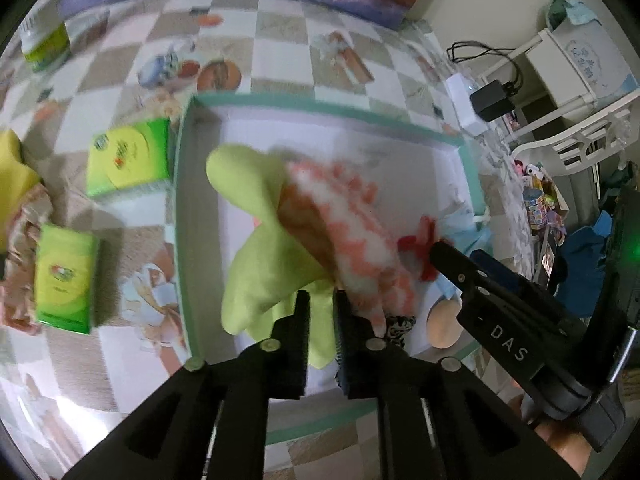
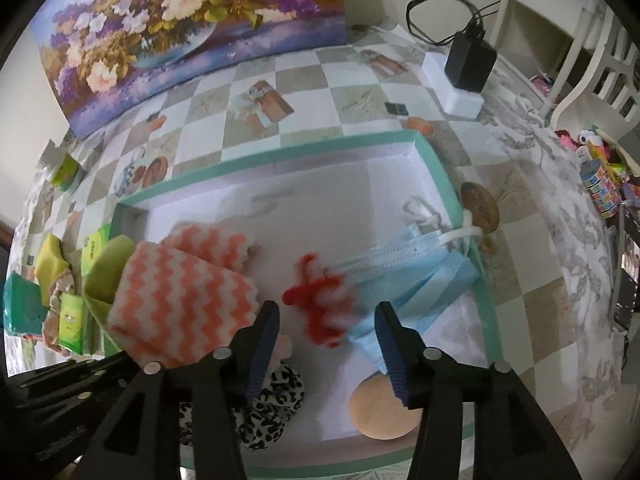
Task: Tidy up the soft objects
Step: 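Withdraw both open tools from the tray back over the pile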
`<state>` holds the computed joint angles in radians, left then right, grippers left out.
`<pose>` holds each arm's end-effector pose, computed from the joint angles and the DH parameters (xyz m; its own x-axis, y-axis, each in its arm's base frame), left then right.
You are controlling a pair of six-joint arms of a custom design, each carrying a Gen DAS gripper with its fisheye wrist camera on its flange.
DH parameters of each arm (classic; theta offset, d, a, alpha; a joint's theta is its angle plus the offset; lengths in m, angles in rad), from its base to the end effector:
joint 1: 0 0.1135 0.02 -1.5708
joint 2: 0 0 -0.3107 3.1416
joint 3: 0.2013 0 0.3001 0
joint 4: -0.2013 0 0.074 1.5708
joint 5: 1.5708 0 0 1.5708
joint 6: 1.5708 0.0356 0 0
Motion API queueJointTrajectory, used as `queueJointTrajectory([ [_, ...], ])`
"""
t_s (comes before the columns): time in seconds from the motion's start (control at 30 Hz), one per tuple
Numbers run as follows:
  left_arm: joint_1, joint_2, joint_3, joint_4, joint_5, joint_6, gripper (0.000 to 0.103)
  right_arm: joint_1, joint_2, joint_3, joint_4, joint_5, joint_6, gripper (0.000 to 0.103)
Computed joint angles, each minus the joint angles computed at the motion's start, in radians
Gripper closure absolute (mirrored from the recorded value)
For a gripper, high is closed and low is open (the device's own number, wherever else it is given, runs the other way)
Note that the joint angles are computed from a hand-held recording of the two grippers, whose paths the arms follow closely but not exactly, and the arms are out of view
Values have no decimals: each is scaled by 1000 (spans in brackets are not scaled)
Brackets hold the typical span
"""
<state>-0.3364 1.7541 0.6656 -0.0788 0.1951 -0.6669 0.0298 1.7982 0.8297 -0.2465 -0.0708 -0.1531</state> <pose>0.2893 -0.1085 0.0861 -0.9269 -0.3187 -0.1982 -0.2261 0.8957 -0.3830 0.3440 0.0128 0.1052 -0.9177 -0.1795 -0.3544 -0.1966 0.9804 0.0124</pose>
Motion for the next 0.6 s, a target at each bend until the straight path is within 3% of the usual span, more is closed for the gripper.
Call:
queueJointTrajectory([
  [0.13,4,-98,-23,-45,-59,11,63,-5,-42,-7,-2,-20,15,43],
  [0.27,13,-186,-40,-94,-124,9,60,-1,-85,-18,-1,-18,23,41],
  [0.43,56,-243,-56,-117,-144,-7,39,8,-122,-23,-9,-24,31,38],
  [0.6,100,-261,-59,-153,-201,-25,33,34,-142,-32,-13,-12,30,35],
])
